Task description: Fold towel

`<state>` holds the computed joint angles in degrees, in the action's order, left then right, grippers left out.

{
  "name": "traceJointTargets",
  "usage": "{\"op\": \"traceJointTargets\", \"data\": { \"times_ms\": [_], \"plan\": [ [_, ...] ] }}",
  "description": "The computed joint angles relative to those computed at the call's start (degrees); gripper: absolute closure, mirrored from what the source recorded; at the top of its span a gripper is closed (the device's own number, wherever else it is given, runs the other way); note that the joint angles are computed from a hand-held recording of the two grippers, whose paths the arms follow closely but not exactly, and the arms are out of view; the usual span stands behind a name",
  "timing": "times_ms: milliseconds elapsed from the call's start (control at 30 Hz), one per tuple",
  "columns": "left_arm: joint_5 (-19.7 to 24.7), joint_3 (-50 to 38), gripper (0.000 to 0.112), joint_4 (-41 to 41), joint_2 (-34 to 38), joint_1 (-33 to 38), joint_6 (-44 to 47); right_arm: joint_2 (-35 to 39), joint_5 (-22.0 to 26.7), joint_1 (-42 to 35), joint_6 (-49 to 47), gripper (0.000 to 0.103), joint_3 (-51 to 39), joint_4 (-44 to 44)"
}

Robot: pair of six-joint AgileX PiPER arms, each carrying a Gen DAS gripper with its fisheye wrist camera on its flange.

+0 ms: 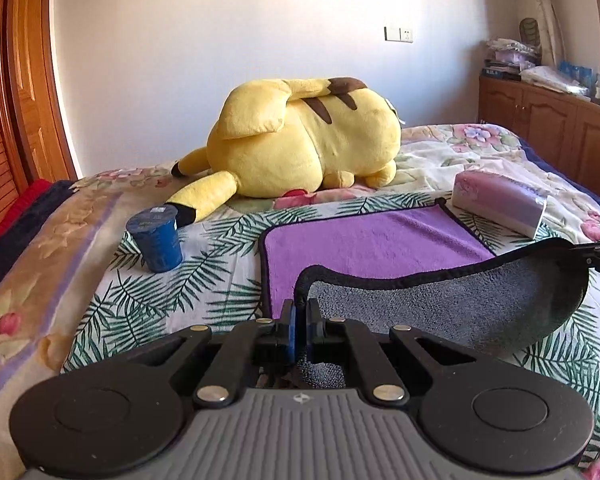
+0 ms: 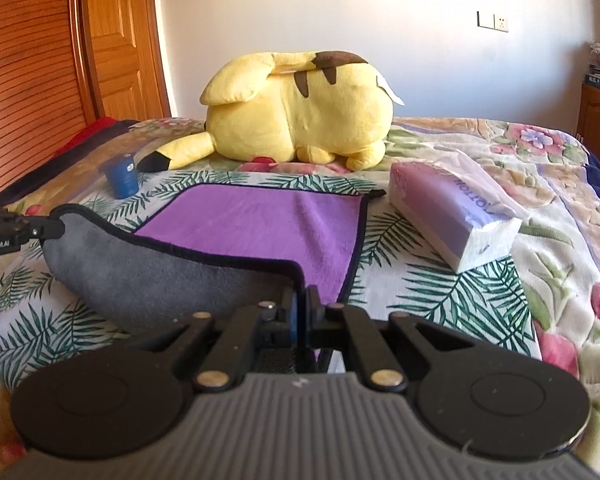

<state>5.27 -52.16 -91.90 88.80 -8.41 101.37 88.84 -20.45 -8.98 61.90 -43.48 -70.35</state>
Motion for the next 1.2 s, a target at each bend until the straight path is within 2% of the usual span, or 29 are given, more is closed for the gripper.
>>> {"op": "traceJointTargets", "data": {
  "times_ms": [100,200,700,867,1200],
  "plan": [
    [0.02,-0.46,0.107,-0.96,-0.14,-0.21,0.84,0.44,-0.42,-0.23,-0.66,0.099,-0.69,0.59],
    [0.54,-1.28,0.107,5.77,-0.23,-0.33,-6.09,0.75,-0.79,-0.43,-1.60,0.099,-1.19,1.51],
    [0.09,-6.47,0.108,17.25,1.73,-0.80,-17.79,2.30,-1.84,-0.28,-7.13,0.099,-4.37,7.16],
    [0.53,-9.27,0.108,28.88,3.48,-0.71,-29.52,3.25,-2.32,-0.05,-8.24,0.099,-6.01,8.12],
    [0.10,-14.06,0.108,36.70,7.21,-1.10,-37.28,6.13,-2.55,0.10,-9.95,0.099,-8.89,9.24]
  ]
}}
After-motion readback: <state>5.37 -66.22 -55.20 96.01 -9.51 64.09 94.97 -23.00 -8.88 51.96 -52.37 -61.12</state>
